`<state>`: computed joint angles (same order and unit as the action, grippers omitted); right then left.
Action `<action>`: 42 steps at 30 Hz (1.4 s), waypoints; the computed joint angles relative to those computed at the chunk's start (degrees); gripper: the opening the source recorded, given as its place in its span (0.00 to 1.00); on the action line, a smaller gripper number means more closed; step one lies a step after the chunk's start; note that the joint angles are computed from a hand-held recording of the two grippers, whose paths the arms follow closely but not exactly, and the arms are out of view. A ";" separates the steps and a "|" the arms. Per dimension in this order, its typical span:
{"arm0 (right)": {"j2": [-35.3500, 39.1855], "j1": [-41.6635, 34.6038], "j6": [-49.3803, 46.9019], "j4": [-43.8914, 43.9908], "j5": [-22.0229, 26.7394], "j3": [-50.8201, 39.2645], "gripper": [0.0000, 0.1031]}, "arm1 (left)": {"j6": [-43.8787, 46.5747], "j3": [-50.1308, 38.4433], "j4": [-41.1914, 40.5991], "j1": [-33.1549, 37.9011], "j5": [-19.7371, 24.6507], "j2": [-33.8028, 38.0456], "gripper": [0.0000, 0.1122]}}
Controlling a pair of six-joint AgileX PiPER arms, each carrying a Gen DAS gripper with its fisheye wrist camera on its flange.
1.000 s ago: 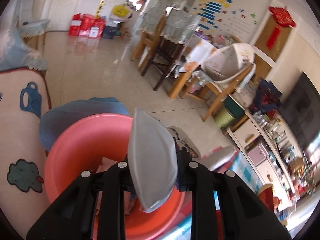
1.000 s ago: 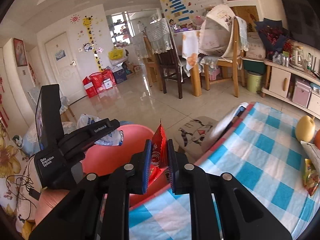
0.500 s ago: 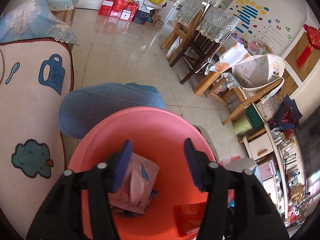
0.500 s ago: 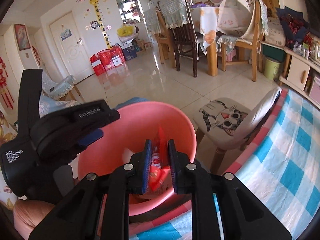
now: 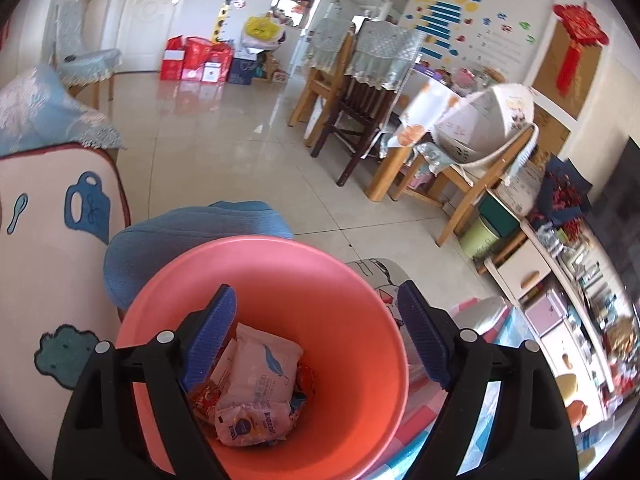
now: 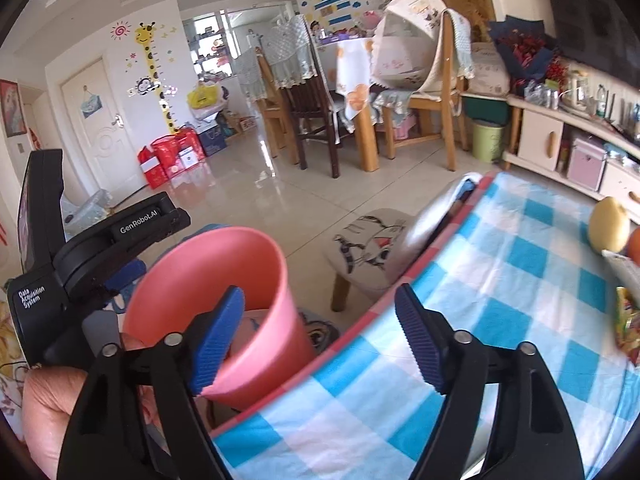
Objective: Collect trash
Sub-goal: 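Move both grippers back over the table toward the apples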
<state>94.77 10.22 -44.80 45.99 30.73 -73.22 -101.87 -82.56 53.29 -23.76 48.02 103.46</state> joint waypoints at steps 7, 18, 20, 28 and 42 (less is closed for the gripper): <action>-3.50 -4.97 -4.96 1.36 -1.23 4.17 0.86 | 4.65 -4.63 2.05 -3.82 0.92 2.83 0.79; -8.04 -17.72 -14.44 6.06 1.94 10.38 0.87 | 2.42 -6.56 14.24 -10.38 -5.34 6.50 0.80; -8.59 -21.10 -17.14 7.52 3.18 11.49 0.88 | 2.49 -7.28 15.37 -11.07 -7.01 7.29 0.80; -6.05 -36.10 -24.92 11.61 9.34 10.73 0.88 | 13.22 -15.62 12.14 -14.50 -10.52 13.09 0.82; 11.81 -51.54 -15.67 7.35 18.61 -12.85 0.90 | 55.49 -53.09 -22.11 -18.72 2.45 34.37 0.82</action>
